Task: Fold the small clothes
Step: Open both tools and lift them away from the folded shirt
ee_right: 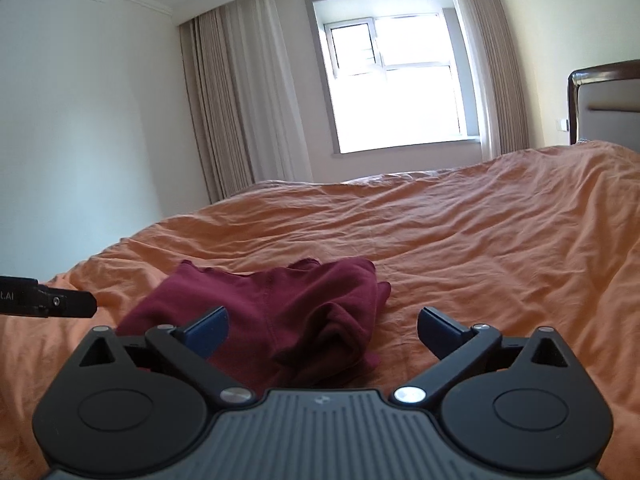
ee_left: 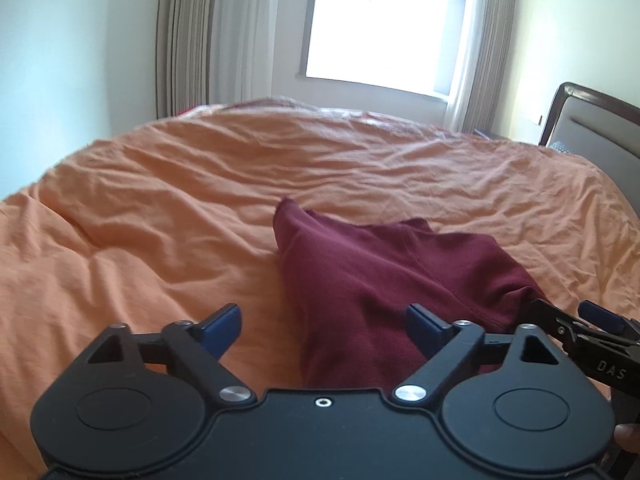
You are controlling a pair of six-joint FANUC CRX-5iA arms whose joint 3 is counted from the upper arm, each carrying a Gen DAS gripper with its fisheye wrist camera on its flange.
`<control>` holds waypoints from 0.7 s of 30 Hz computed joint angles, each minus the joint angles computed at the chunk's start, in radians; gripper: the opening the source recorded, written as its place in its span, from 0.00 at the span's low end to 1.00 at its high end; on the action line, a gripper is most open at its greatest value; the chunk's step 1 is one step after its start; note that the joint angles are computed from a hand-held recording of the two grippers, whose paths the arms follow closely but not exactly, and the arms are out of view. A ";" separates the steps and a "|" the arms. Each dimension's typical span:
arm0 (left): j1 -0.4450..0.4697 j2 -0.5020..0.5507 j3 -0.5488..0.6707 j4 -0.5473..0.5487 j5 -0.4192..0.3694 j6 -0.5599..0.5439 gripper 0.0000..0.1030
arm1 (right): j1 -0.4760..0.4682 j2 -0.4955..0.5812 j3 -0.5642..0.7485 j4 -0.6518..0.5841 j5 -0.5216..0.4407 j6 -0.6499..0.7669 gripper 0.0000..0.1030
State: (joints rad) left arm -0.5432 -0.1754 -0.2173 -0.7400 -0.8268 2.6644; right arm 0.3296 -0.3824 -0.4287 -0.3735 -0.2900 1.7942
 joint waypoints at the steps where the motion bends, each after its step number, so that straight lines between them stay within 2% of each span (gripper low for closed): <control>1: -0.017 -0.009 -0.001 -0.021 -0.015 0.018 0.91 | -0.001 -0.019 -0.006 -0.016 -0.004 0.016 1.00; 5: -0.109 -0.048 -0.010 -0.134 -0.090 0.113 0.98 | 0.003 -0.086 -0.035 -0.033 -0.013 0.037 1.00; 10: -0.212 -0.080 -0.021 -0.214 -0.182 0.192 0.99 | 0.014 -0.177 -0.086 -0.030 -0.030 0.052 1.00; 13: -0.277 -0.094 -0.028 -0.261 -0.238 0.247 0.99 | 0.064 -0.248 -0.163 0.099 -0.004 -0.063 1.00; 17: -0.352 -0.102 -0.039 -0.298 -0.303 0.294 0.99 | 0.145 -0.345 -0.314 0.421 0.072 -0.373 1.00; 21: -0.417 -0.105 -0.065 -0.320 -0.357 0.342 0.99 | 0.164 -0.405 -0.401 0.559 0.103 -0.505 1.00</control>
